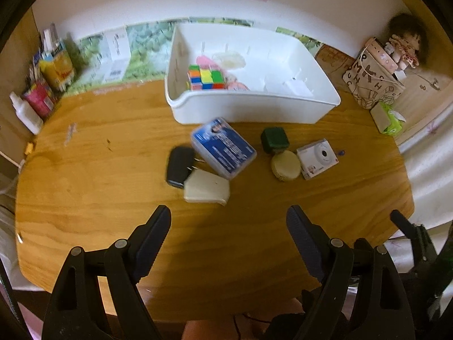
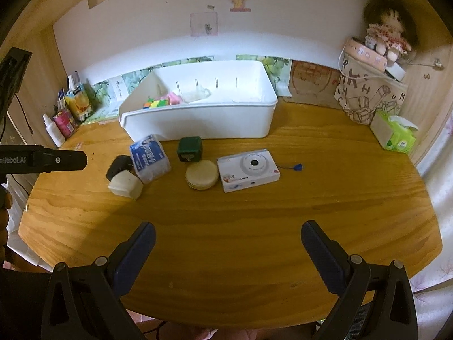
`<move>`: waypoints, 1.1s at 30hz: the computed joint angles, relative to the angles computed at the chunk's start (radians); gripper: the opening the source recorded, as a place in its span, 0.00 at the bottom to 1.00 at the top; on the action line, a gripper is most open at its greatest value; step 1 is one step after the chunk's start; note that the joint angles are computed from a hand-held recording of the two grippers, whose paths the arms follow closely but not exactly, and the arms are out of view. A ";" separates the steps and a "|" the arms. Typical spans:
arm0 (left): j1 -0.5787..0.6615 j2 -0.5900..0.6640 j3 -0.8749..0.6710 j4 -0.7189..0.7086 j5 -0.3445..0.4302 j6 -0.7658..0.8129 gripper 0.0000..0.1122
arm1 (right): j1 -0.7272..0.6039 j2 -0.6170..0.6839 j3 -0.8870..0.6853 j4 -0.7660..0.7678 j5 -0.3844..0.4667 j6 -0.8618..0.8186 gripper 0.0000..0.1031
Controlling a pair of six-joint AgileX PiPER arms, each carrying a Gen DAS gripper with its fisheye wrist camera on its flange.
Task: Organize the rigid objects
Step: 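Withdraw both open grippers from the basket back over the desk, then grasp the green case with the left gripper while the right gripper grasps the white lens toy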
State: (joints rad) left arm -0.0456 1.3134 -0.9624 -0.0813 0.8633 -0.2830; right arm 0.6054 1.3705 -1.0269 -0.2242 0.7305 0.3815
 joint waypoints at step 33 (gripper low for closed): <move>-0.142 0.682 -0.701 0.024 0.354 -0.387 0.76 | -0.384 0.512 -0.358 0.668 0.080 -1.119 1.00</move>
